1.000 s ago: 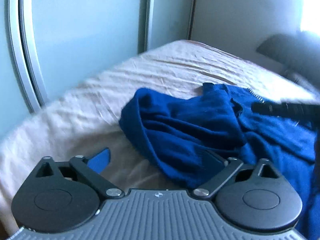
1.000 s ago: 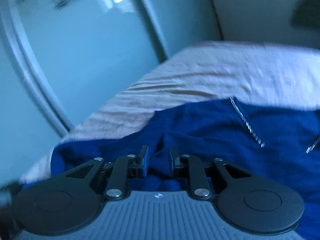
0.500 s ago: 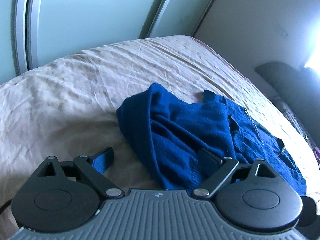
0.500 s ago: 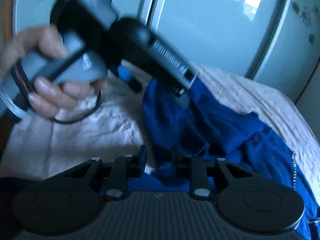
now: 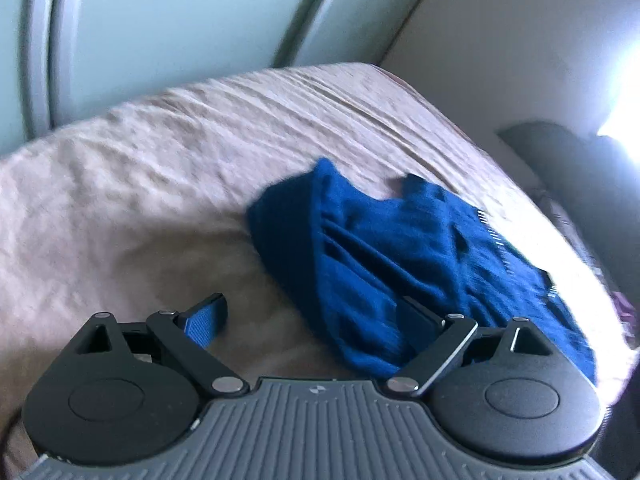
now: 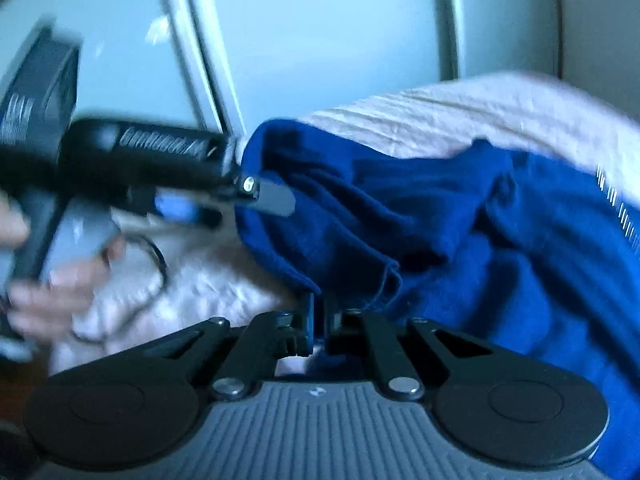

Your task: Fold small clothes

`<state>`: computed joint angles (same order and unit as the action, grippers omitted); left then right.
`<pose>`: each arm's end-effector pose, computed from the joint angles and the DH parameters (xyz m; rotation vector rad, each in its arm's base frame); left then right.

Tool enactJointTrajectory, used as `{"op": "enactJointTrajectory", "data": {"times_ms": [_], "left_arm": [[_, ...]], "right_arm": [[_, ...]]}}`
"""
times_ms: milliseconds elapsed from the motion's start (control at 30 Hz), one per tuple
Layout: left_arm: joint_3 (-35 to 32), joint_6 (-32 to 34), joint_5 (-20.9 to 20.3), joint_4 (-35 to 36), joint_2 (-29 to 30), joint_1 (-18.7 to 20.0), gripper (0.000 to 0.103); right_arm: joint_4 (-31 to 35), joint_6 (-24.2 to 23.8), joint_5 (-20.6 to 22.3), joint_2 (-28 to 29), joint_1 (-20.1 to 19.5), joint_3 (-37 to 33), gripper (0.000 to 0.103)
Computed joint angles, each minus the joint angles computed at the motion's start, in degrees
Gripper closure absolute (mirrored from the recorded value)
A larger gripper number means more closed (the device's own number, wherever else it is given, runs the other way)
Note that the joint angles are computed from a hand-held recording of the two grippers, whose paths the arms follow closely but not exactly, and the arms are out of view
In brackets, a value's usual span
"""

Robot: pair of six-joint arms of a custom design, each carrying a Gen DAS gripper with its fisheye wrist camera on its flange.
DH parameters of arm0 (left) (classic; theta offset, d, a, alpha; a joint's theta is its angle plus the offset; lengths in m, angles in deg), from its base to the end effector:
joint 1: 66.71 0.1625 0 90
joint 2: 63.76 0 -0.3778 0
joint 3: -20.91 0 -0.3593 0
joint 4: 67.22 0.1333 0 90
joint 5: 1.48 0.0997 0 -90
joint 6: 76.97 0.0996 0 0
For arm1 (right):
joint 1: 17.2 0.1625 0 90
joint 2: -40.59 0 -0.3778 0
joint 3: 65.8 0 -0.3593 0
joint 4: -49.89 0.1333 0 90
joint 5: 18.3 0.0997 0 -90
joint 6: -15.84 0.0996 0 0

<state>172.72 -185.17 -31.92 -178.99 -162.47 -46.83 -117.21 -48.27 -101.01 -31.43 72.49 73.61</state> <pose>-0.1300 -0.2801 0.1537 -0.3989 2.2802 -1.2984 0.1439 -0.3705 0.1096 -1.6562 2.6289 -0.3288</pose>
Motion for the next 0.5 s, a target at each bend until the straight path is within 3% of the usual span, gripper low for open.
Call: {"op": "enactJointTrajectory", "data": {"times_ms": [100, 167, 233, 300, 367, 500], "left_arm": [[1.1, 6.6, -0.7, -9.9, 1.9, 1.5, 0.011], [0.9, 7.7, -1.1, -11.5, 3.0, 1.8, 0.014], [0.2, 6.8, -1.5, -9.0, 3.0, 1.3, 0.027], [-0.5, 5.3, -2.1, -5.2, 2.4, 0.9, 0.053], [-0.7, 3.7, -2.8, -1.5, 0.8, 0.4, 0.064], [-0.1, 1.0, -5.0, 3.8, -3.7, -1.7, 0.066]], "right_arm": [[9.4, 2.0, 3.9, -2.7, -1.1, -1.0, 0.099], [14.2, 1.8, 6.2, -4.6, -1.2, -0.7, 0.099], [18.1, 2.0, 8.1, -5.7, -1.1, -0.9, 0.099], [19.9, 1.9, 9.2, -6.3, -0.8, -0.6, 0.099], [19.2, 2.4, 9.5, -5.4, 0.1, -0.5, 0.099], [17.9, 3.3, 10.0, -4.0, 0.6, 0.1, 0.099]]}}
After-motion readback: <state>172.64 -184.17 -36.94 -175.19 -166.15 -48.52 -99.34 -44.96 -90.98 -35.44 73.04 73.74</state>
